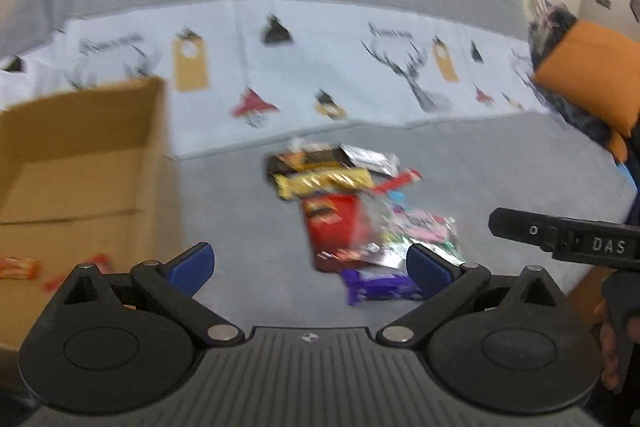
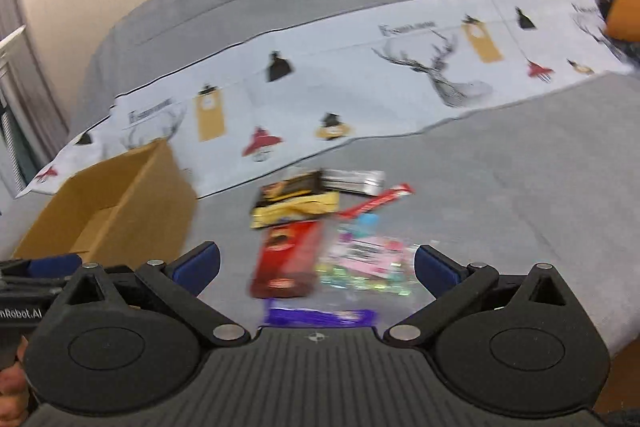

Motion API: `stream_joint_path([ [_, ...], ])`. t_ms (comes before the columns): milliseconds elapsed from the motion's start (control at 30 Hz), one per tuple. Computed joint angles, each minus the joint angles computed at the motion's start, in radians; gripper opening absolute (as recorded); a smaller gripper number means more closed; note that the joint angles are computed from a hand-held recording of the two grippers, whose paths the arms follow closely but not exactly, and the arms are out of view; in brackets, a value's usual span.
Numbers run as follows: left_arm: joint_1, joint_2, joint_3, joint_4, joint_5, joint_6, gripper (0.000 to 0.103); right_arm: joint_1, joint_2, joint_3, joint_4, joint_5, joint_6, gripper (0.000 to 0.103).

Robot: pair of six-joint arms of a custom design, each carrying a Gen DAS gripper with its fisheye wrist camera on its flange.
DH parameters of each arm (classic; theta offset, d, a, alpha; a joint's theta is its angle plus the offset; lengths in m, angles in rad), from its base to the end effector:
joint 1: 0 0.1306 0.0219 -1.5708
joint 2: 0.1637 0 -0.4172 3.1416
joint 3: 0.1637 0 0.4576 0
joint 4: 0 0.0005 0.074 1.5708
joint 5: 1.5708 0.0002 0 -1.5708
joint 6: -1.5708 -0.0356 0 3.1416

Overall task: Organize snacks
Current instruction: 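Return to the pile and grasp the purple candy bar with the left tool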

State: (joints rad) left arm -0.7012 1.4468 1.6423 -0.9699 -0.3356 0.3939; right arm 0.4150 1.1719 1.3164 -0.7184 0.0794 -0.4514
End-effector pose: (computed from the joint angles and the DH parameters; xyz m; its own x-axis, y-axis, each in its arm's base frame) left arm 0.4383 -0.3554 0.5610 -0.6581 0.0814 -0.7485 0.1913 0.9796 -0.0617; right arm 0.4308 0.1862 0.5426 -0.5958 0.2127 -0.7745 -0.0901 0.9405 0.3276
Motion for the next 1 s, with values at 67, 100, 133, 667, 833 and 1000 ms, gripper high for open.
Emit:
stream_joint_path([
  [67, 0.007, 0.038, 0.003, 0.003, 0.045, -0.005, 0.100, -0.046, 0.015, -0.009, -0.038, -0.055, -0.031, 0.102],
  [100, 0.011, 0.058, 0.008, -0.003, 0.062, -0.007, 0.095, -0.063, 0.026, -0.010, -0.047, -0.086, -0.042, 0.102],
  [133, 0.018, 0.078, 0.013, -0.008, 0.086, -0.012, 0.090, -0.070, 0.042, -0.004, -0.052, -0.097, -0.040, 0.101],
  [667, 0.072, 0.211, 0.039, 0.086, 0.349, -0.125, 0.023, -0.083, 0.229, 0.123, -0.143, -0.124, 0.116, 0.091],
  [833, 0.095, 0.204, 0.040, 0.070, 0.381, -0.089, 0.019, -0.075, 0.243, 0.131, -0.170, -0.146, 0.115, 0.088],
  [1000, 0.109, 0.175, 0.054, 0.005, 0.300, -0.014, 0.019, -0.103, 0.226, 0.110, -0.126, -0.197, 0.008, 0.084],
])
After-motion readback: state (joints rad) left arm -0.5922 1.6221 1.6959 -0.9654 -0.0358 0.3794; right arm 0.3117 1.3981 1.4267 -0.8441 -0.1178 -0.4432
